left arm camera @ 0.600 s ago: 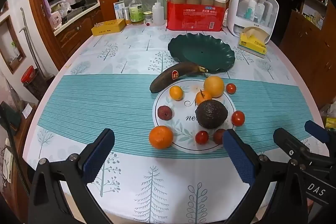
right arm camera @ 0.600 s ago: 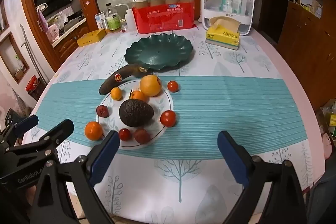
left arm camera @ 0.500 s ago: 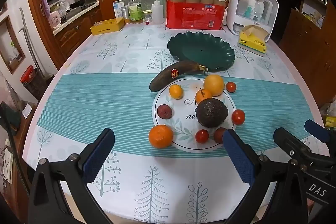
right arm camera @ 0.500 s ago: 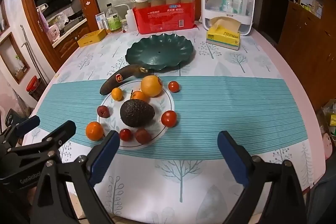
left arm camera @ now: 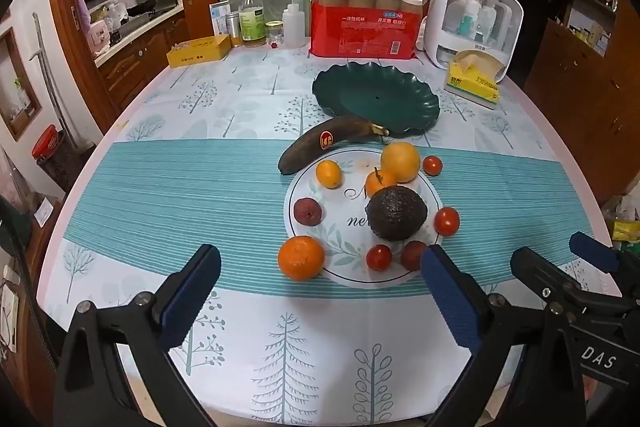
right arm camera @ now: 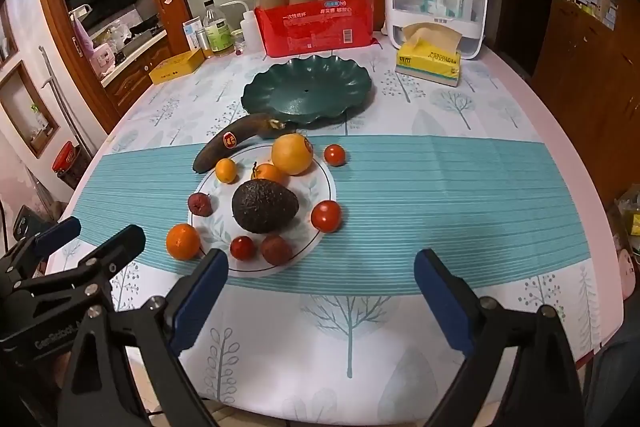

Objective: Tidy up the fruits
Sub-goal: 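Move both tools toward the white plate of fruit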

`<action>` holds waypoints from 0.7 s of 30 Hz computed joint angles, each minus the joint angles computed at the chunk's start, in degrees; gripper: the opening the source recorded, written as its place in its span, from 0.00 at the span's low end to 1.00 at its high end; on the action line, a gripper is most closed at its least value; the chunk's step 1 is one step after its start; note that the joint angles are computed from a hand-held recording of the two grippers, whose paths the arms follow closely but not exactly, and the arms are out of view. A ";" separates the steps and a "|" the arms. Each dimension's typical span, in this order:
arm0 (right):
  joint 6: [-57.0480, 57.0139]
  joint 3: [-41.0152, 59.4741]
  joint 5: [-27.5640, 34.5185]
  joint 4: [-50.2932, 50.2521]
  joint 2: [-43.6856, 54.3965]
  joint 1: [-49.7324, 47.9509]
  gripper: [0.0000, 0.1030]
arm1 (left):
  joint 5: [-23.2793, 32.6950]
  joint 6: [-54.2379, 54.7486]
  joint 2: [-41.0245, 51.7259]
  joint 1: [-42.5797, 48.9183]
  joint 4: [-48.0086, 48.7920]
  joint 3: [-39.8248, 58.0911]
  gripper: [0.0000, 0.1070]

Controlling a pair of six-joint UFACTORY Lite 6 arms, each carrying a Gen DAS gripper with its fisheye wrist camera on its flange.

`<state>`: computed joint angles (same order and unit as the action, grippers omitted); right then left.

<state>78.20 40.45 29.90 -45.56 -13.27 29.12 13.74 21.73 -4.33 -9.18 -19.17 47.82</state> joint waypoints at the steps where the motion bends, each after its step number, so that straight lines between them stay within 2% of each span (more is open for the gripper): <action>1: 0.10 -0.31 -0.10 0.10 -0.26 -0.06 0.92 | 0.20 0.80 -0.22 0.15 -0.89 -0.02 0.93; 5: 2.23 -1.18 -0.40 -0.76 0.08 0.34 0.92 | 1.43 6.56 -1.04 1.09 -6.48 -0.17 0.93; 11: -4.31 -1.67 -3.12 4.59 -0.37 -2.24 0.90 | 1.29 5.76 -1.10 0.87 -5.77 -0.14 0.93; 21: -4.83 -1.67 -3.64 4.49 -0.75 -1.71 0.84 | 2.67 5.23 -1.01 1.16 -5.74 0.51 0.93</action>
